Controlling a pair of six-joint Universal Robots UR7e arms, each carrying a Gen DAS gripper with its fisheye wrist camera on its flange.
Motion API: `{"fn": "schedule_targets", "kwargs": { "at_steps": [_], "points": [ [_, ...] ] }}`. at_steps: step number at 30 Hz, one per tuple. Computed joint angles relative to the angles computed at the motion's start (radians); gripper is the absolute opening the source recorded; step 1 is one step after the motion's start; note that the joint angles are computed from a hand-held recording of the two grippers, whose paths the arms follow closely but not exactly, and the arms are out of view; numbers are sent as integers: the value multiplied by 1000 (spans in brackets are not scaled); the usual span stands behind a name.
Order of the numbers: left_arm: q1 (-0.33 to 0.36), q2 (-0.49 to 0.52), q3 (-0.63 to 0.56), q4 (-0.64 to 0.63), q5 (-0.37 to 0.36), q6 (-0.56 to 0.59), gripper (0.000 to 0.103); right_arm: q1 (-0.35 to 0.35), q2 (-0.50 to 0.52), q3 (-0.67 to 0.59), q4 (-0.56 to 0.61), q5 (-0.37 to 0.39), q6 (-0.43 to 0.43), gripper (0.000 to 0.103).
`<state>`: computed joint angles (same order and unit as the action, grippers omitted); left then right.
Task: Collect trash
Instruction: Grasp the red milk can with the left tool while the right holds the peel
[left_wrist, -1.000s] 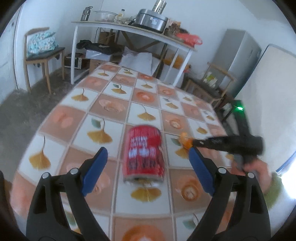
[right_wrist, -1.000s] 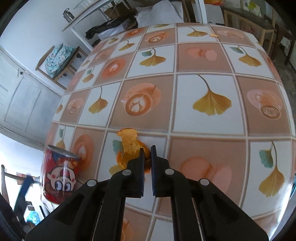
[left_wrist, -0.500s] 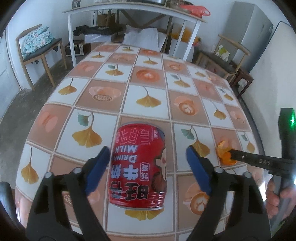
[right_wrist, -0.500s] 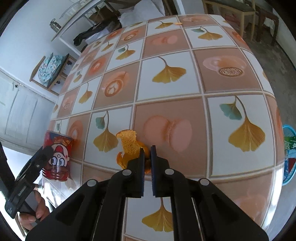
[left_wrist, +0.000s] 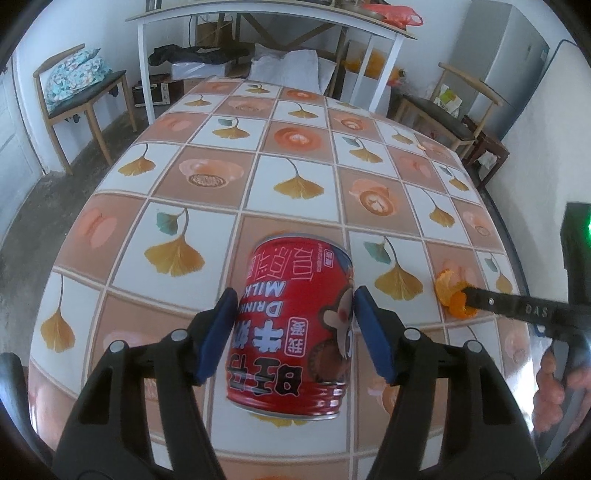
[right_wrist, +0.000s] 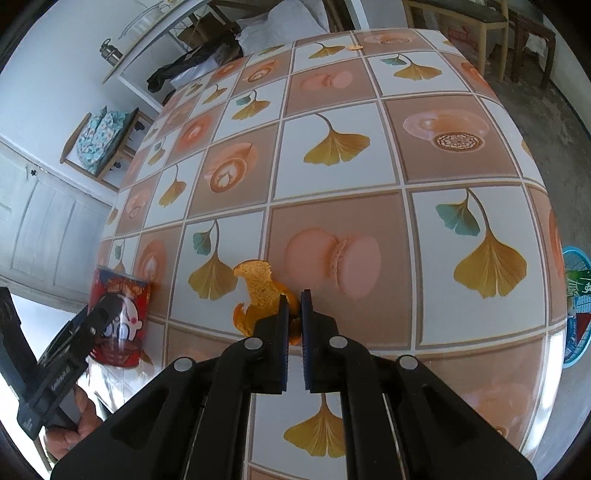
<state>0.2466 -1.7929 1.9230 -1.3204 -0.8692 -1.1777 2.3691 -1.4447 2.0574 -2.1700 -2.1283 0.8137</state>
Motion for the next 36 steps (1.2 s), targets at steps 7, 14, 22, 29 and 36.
{"fn": "schedule_targets", "kwargs": {
  "at_steps": [7, 14, 22, 29, 36],
  "points": [
    [-70, -40, 32, 21, -35, -42, 61, 3, -4, 5, 4, -1, 10, 6],
    [-110, -60, 49, 30, -60, -70, 61, 4, -15, 18, 1, 4, 26, 6],
    [-109, -62, 48, 31, -59, -69, 61, 3, -15, 19, 3, 3, 25, 6],
    [-110, -63, 49, 31, -58, -68, 61, 3, -15, 19, 2, 4, 25, 6],
    [-109, -67, 50, 23, -59, -71, 61, 2, -20, 23, -5, 2, 28, 6]
  ]
}}
